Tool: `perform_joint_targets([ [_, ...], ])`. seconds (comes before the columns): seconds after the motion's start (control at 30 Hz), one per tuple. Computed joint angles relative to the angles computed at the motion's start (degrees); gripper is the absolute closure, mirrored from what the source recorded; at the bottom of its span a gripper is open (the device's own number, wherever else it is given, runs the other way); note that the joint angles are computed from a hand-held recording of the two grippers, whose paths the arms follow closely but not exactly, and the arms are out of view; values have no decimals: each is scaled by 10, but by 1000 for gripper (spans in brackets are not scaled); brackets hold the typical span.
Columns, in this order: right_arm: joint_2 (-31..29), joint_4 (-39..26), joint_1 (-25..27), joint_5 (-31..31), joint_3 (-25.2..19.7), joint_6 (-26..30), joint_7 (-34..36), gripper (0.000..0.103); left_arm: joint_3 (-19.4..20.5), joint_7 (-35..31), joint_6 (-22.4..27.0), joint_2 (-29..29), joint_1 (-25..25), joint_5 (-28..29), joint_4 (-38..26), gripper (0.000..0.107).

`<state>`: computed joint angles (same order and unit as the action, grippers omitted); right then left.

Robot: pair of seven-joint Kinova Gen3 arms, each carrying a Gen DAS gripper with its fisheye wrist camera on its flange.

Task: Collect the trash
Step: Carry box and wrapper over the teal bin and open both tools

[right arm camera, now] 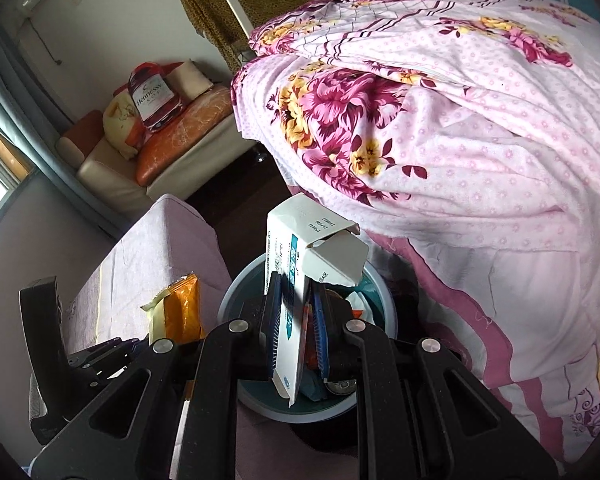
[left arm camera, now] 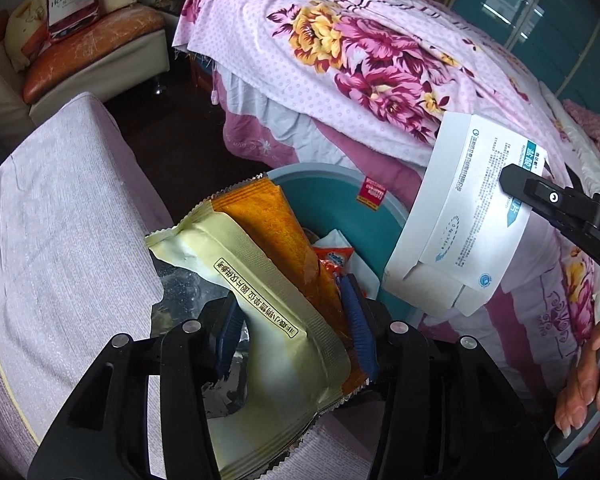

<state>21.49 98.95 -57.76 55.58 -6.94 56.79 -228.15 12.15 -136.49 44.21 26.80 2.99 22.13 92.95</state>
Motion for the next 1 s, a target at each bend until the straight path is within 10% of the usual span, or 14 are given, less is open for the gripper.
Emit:
perform_joint_targets([
  [0.27,10,-26,10,-24,3,5,42,89,-1,2,-13,-3,-7,9,4,17],
  [1.0,59,-112,19,-110,38,-30,186,87,-17,-5,8,-7,-63,32,13,17],
])
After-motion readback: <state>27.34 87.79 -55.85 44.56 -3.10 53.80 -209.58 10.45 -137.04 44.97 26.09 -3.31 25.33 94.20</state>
